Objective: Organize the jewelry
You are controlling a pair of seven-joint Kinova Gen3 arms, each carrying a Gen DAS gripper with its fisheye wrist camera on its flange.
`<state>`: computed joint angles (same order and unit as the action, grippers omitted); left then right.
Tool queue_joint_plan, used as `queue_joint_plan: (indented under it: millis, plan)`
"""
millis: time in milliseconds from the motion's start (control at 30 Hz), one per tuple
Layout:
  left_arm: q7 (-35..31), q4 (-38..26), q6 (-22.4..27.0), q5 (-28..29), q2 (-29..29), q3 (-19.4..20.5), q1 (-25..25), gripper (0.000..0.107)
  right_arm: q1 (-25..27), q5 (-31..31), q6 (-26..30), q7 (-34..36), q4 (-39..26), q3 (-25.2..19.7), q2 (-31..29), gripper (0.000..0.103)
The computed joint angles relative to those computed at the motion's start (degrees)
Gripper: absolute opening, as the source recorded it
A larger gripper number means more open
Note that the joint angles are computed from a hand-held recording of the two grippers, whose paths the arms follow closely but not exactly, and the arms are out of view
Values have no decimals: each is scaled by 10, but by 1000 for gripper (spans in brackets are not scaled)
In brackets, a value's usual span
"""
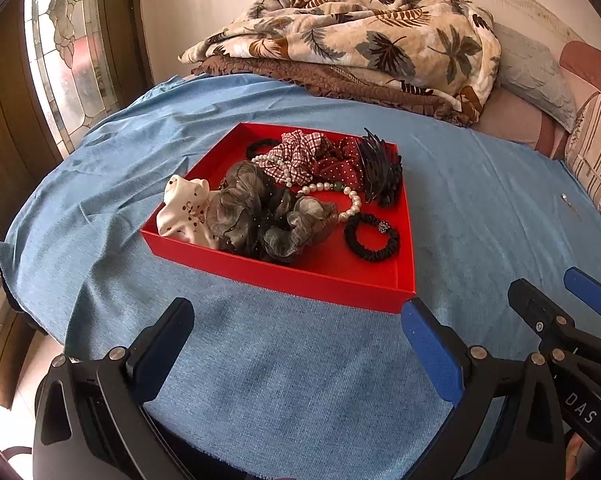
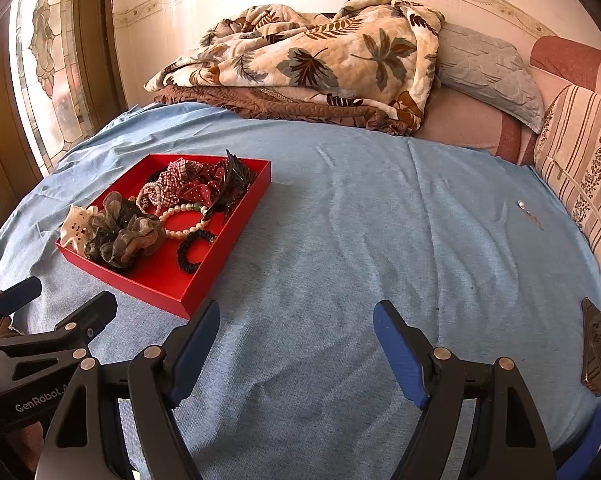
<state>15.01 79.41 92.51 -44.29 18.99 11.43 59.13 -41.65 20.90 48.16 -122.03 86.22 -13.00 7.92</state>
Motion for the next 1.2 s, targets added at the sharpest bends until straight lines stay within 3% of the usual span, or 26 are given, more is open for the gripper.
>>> queue_joint_plan:
  millis: [1200]
  plan:
    - [4,10,-13,8,-3,1,-7,103,-1,3,-6,-4,3,1,1,85]
